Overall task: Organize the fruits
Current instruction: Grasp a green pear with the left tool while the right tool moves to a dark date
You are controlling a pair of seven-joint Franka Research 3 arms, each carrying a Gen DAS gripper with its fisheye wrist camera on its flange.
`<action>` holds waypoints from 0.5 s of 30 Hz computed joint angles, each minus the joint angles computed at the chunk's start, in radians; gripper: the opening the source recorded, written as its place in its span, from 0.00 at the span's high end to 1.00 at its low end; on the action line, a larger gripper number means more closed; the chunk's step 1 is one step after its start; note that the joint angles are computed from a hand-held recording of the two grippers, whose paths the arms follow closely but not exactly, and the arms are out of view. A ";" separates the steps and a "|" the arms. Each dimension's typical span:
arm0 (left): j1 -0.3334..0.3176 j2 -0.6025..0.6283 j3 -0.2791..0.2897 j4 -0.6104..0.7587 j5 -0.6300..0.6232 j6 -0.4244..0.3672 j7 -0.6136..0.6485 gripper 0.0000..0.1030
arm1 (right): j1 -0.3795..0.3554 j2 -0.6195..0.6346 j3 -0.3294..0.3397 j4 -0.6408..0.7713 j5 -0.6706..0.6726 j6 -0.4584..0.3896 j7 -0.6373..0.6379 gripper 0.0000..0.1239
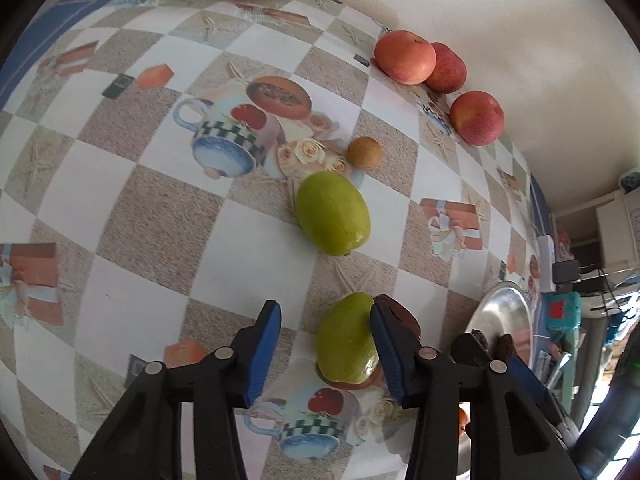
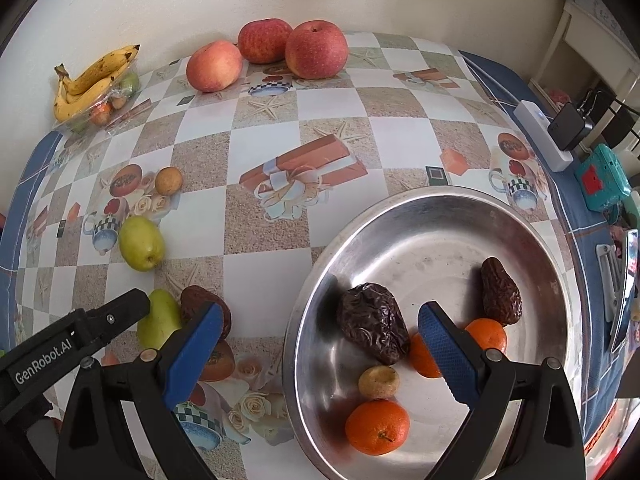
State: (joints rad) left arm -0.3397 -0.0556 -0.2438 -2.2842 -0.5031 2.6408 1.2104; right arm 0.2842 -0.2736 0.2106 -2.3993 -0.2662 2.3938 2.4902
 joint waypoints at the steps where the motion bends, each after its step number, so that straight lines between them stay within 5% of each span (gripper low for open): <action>1: -0.002 0.001 0.004 0.000 -0.044 -0.003 0.025 0.52 | -0.001 -0.001 -0.001 -0.001 0.000 -0.001 0.001 0.21; 4: -0.004 0.001 0.011 -0.004 -0.176 -0.013 0.091 0.52 | -0.003 -0.006 -0.003 -0.007 0.004 -0.001 0.005 0.21; 15: 0.002 0.008 -0.002 0.008 -0.096 -0.051 0.046 0.56 | -0.011 -0.018 -0.001 -0.018 0.012 -0.001 0.010 0.21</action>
